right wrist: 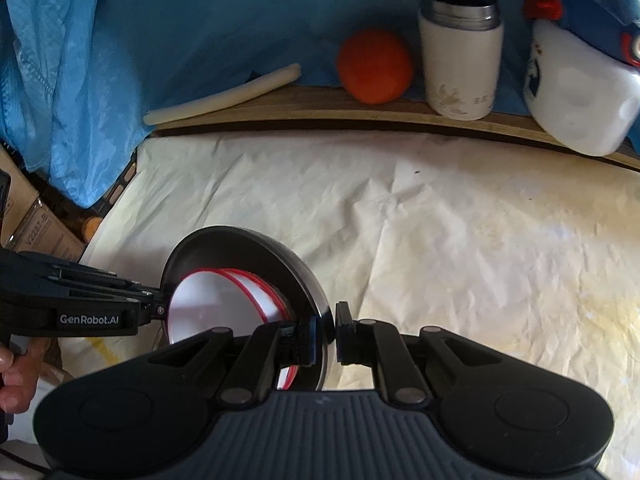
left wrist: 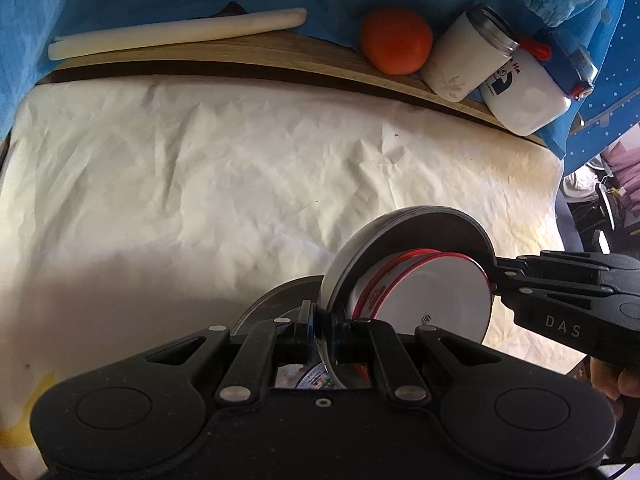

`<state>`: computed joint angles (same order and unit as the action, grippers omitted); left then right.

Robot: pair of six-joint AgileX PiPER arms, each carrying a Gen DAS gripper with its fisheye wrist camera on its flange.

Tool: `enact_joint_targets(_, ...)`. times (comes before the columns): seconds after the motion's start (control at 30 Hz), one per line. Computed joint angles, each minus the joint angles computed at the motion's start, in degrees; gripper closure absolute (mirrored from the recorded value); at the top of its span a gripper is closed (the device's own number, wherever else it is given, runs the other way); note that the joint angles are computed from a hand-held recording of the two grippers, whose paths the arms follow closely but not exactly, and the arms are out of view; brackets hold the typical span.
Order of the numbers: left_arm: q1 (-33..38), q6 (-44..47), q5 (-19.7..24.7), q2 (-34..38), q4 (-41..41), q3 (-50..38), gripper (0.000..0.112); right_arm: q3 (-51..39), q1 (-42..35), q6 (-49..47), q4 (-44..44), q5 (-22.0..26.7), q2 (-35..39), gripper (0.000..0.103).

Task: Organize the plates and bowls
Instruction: 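Lift the steel bowl with nested white bowls and carry it toward the dark plates, then lower the steel bowl onto the dark plates with both tools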

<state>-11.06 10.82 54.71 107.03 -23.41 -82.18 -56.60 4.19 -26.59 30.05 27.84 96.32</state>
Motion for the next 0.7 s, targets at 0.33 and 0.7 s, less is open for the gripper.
enact_joint_targets(0.33,1.3,-0.1,1.9,-1.1,1.4,2.2,0.106,-1.6,1.7,0.5,-1.5,4.0,2.0,0.093)
enact_joint_targets(0.7,2.6,-0.4,4.1,-2.2,2.0,4.7,0.106,-3.4,3.5,1.0,-3.1,7.3,3.4,0.092)
